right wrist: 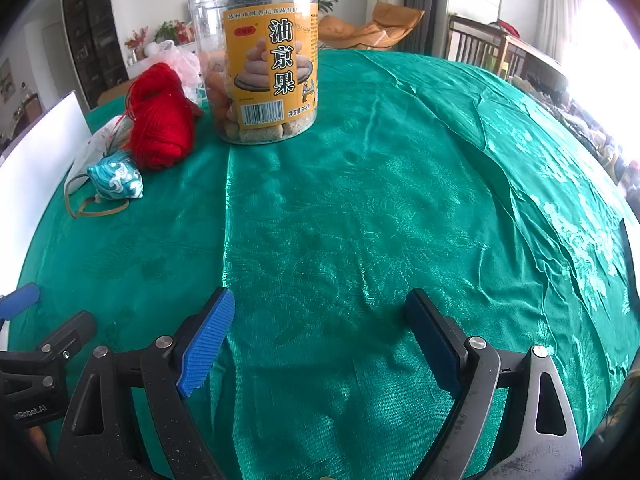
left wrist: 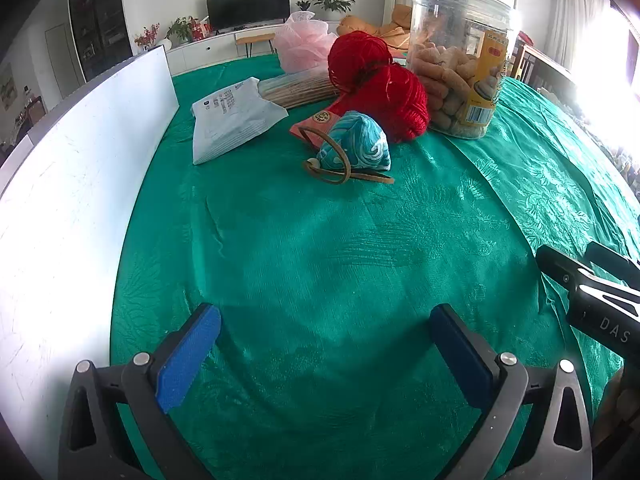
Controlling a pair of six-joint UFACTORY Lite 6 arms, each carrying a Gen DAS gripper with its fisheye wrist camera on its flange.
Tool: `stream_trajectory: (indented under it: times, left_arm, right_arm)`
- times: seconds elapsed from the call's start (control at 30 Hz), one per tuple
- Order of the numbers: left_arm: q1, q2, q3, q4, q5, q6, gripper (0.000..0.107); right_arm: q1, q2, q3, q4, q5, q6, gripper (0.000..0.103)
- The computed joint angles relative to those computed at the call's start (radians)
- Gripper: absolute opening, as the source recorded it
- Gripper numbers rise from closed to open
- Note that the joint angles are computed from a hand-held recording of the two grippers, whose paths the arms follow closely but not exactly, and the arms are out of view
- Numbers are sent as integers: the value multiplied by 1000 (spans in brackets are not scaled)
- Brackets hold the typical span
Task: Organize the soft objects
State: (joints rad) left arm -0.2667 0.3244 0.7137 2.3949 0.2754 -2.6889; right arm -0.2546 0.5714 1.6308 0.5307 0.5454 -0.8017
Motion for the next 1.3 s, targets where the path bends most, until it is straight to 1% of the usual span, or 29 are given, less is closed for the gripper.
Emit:
stream_trajectory:
  times: [1.3]
  left_arm:
    - [1, -1, 0, -6, -1, 8, 103]
  right_arm:
    - [0, -7, -7, -2, 2, -1, 90]
